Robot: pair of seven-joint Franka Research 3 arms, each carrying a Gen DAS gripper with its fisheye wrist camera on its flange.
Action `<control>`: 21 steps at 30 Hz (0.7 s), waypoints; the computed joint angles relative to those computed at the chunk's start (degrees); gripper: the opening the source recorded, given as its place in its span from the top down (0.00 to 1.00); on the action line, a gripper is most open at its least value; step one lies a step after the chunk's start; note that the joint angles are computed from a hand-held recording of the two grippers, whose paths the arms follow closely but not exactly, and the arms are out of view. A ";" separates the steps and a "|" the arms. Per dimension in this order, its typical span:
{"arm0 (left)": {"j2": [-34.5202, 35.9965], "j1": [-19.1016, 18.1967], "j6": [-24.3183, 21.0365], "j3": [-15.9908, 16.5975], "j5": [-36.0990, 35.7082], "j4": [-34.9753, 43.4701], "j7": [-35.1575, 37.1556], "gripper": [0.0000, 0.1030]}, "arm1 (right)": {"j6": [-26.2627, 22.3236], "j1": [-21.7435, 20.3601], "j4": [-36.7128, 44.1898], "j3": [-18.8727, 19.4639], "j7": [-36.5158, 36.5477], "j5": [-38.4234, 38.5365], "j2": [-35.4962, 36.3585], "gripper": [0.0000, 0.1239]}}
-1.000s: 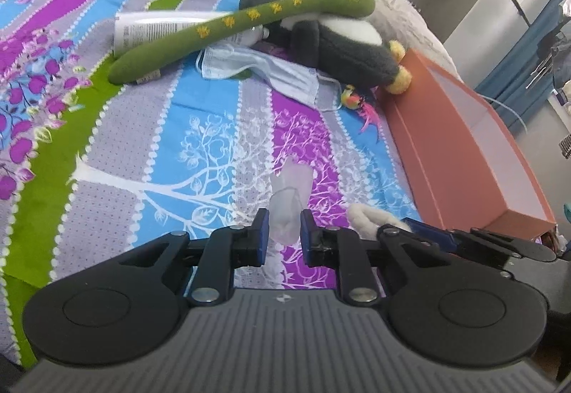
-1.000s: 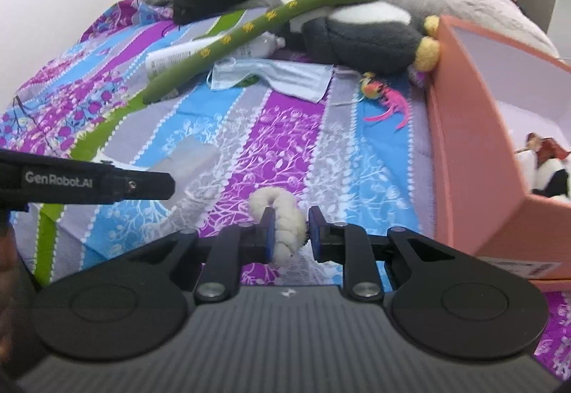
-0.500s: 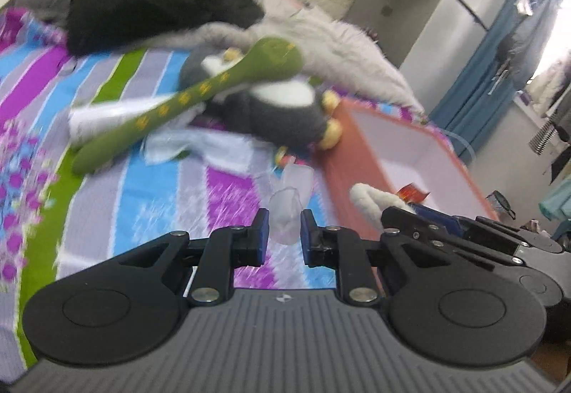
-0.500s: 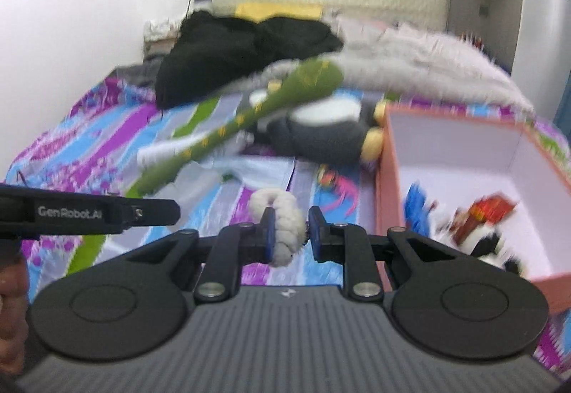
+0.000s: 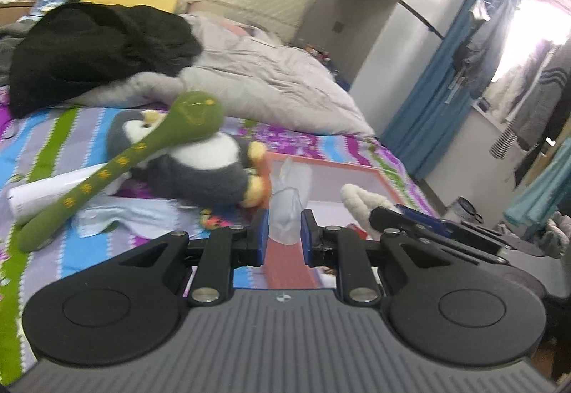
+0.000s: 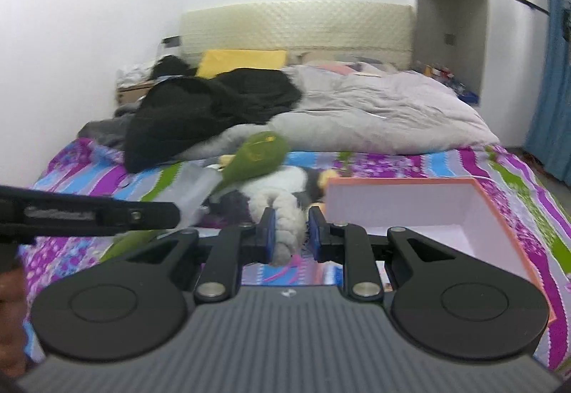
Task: Organize soft objects
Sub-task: 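Carry the tube in the left gripper while the right carries the ring over the box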
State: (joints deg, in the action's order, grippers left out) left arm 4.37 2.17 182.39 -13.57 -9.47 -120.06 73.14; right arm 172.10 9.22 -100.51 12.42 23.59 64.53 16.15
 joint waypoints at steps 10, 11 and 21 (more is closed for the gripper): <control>10.66 0.11 -10.62 -5.05 -3.09 16.34 6.09 0.79 | -7.03 -0.16 5.73 -7.74 24.18 -20.33 5.25 0.81; 11.98 -0.93 -11.76 -4.21 -1.85 18.03 5.29 0.79 | -7.82 0.02 6.34 -8.64 26.89 -22.89 6.00 0.81; 24.03 -4.71 -23.77 -2.05 5.70 33.70 3.36 0.78 | -16.92 -0.37 13.35 -13.26 46.37 -41.49 13.61 0.81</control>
